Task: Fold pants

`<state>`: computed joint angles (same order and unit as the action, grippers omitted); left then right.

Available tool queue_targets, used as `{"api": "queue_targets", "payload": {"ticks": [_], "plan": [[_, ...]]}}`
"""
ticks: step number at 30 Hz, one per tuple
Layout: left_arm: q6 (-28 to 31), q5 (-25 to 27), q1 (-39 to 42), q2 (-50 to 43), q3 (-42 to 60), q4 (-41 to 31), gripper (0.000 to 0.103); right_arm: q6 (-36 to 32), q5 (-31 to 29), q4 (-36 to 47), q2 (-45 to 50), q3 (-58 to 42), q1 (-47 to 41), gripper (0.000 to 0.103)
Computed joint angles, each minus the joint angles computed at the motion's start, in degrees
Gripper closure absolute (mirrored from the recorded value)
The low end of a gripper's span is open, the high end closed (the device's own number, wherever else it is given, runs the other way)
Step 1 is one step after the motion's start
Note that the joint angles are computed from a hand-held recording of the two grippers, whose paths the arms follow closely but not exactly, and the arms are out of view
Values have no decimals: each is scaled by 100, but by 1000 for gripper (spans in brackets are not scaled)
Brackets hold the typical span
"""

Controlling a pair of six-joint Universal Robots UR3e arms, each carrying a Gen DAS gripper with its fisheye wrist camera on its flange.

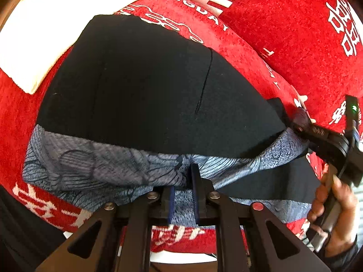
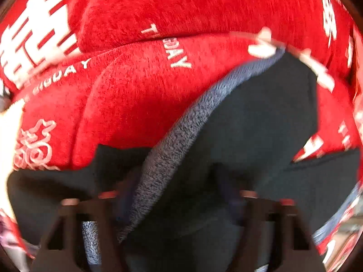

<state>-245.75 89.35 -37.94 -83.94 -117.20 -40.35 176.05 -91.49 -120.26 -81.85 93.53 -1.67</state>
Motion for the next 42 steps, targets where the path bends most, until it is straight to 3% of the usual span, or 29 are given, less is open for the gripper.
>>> {"api": "queue_targets", "payload": {"ticks": [4, 8, 11, 15, 18, 22, 24, 26, 27, 28, 30, 33, 37, 39, 42], "plan": [[-25, 200, -147, 317, 114, -368, 91, -436, 877, 295, -1761, 1179, -913, 90], [-187, 471, -385, 571, 187, -993, 91, -1275, 1622, 1512, -3708, 2227, -2084, 90], [-419, 393, -391, 894, -197, -1071, 91, -1664, 1660, 1954, -4769, 3020, -2422, 90], [-318, 240, -267, 1022, -283, -1286, 91, -1640, 1606, 1384, -5026, 3549, -2286, 88], [-165, 382, -424, 980, 436, -2250, 91, -2045, 1707, 1661, -5079, 3384, -2412, 80], [-185, 985, -846, 1015, 1335, -3252, 91, -3414, 2216, 3040, -6198, 3171, -3564, 38], [-172, 1178, -977, 836, 1728, -3375, 91, -4500, 2672, 4233, -6917, 2899, -4639, 31], [105, 1212, -952, 398, 2068, -3043, 78, -4884, 2800, 4611, -7084, 2752, -5053, 31], [304, 1280, -950, -68, 2435, -3010, 43, -4846, 2811, 4503, -7026, 2758, -5077, 31], [360, 1427, -967, -488, 2812, -3093, 15, -4578, 2739, 4207, -6893, 2807, -4866, 30], [449, 1951, -1156, -1620, 3838, -3192, 14, -4381, 2655, 3842, -6685, 2866, -4721, 30], [1345, 1661, -1055, -3134, 5494, -3578, 14, -4865, 2820, 4218, -6737, 2703, -5224, 28], [1652, 1898, -1163, -4522, 7198, -4632, 14, -5490, 3000, 4429, -6752, 2540, -5939, 23], [1649, 1894, -1169, -4416, 6863, -4481, 12, -5197, 2867, 3631, -6319, 2596, -5725, 23], [1500, 1641, -1007, -3579, 5410, -3802, 8, -4515, 2406, 2000, -5287, 2694, -5013, 21]]}}
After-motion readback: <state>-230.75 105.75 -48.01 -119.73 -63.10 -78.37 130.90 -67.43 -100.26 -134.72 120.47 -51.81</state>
